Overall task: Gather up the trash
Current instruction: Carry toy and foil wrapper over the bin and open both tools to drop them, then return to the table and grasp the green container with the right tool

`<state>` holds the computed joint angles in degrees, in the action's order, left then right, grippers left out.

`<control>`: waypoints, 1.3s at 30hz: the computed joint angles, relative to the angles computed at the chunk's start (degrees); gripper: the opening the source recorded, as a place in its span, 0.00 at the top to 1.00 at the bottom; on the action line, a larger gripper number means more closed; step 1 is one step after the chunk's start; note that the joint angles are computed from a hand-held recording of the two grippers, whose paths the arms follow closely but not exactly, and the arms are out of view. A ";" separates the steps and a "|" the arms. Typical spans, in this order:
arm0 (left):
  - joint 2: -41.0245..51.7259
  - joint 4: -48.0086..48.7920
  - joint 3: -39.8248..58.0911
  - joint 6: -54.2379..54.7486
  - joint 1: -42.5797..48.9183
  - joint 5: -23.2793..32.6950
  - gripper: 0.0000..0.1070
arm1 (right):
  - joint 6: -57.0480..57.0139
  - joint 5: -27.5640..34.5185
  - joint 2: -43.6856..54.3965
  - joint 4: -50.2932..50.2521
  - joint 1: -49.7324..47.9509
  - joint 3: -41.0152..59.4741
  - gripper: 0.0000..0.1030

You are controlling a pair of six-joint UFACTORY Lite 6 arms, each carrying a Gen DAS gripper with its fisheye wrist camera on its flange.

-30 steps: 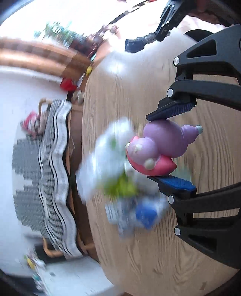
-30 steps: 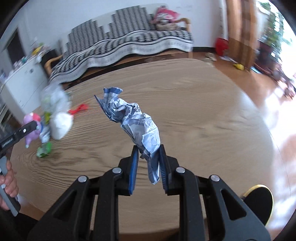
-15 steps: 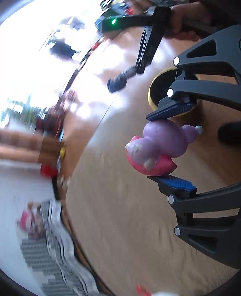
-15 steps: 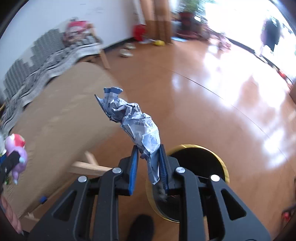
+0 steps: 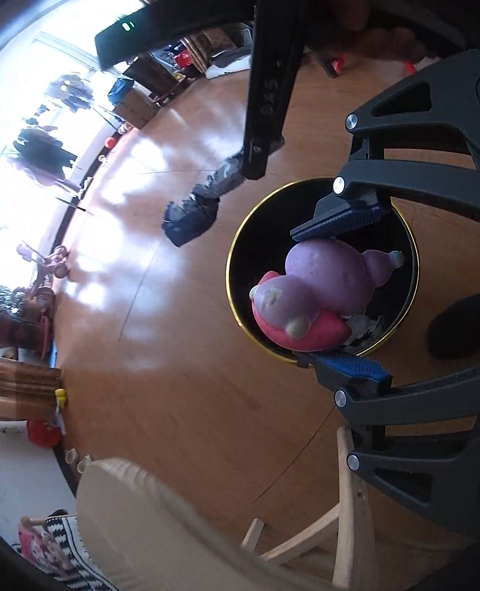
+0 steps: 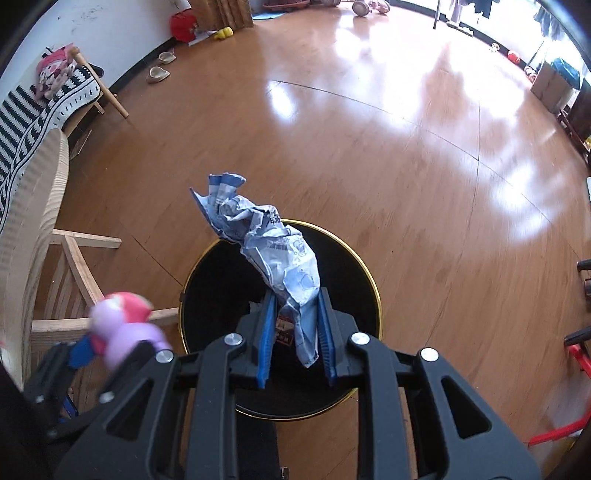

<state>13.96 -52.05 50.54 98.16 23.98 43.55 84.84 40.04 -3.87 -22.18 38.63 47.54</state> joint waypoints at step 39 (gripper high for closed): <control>-1.96 5.29 10.03 2.56 12.64 14.86 0.18 | 9.29 7.96 4.76 -7.12 7.93 13.22 0.35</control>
<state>11.99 -46.75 60.58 100.72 36.62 58.41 94.13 48.00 0.89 -29.31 46.56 60.76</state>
